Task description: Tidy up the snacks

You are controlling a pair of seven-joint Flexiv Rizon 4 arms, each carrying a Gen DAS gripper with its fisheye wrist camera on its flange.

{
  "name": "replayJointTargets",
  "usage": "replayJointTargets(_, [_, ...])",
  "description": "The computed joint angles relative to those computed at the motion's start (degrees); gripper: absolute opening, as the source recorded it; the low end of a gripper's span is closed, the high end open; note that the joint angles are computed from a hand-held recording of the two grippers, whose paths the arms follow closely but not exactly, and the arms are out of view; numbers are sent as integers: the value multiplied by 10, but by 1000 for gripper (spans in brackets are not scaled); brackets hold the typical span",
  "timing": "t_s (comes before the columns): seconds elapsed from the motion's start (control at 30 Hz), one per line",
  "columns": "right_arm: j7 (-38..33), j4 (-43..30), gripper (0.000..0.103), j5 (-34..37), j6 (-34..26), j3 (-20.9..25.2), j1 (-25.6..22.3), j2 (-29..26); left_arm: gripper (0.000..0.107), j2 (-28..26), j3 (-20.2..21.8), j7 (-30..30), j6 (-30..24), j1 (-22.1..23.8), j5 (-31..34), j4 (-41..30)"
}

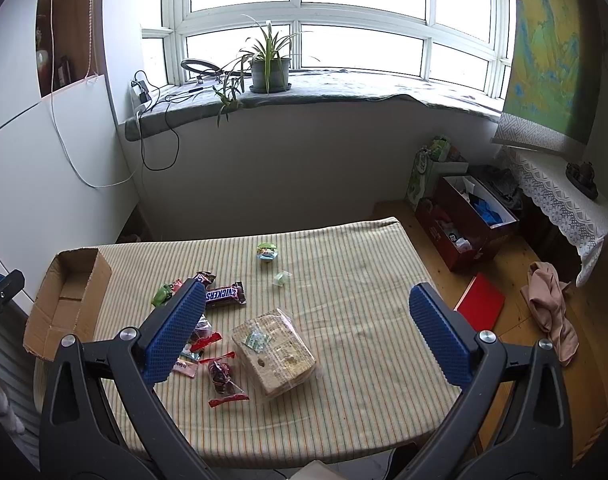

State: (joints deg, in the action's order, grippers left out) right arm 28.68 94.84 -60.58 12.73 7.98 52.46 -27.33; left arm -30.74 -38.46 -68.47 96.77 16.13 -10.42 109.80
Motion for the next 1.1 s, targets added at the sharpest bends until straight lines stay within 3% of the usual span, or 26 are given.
replayJointTargets(0.77, [9, 7, 103, 5, 16, -1, -6, -3, 68, -7, -2, 8, -7, -2, -3, -6])
replayJointTargets(1.1, [11, 26, 103, 18, 37, 3, -21, 4, 68, -18, -11, 36, -45, -5, -25, -17])
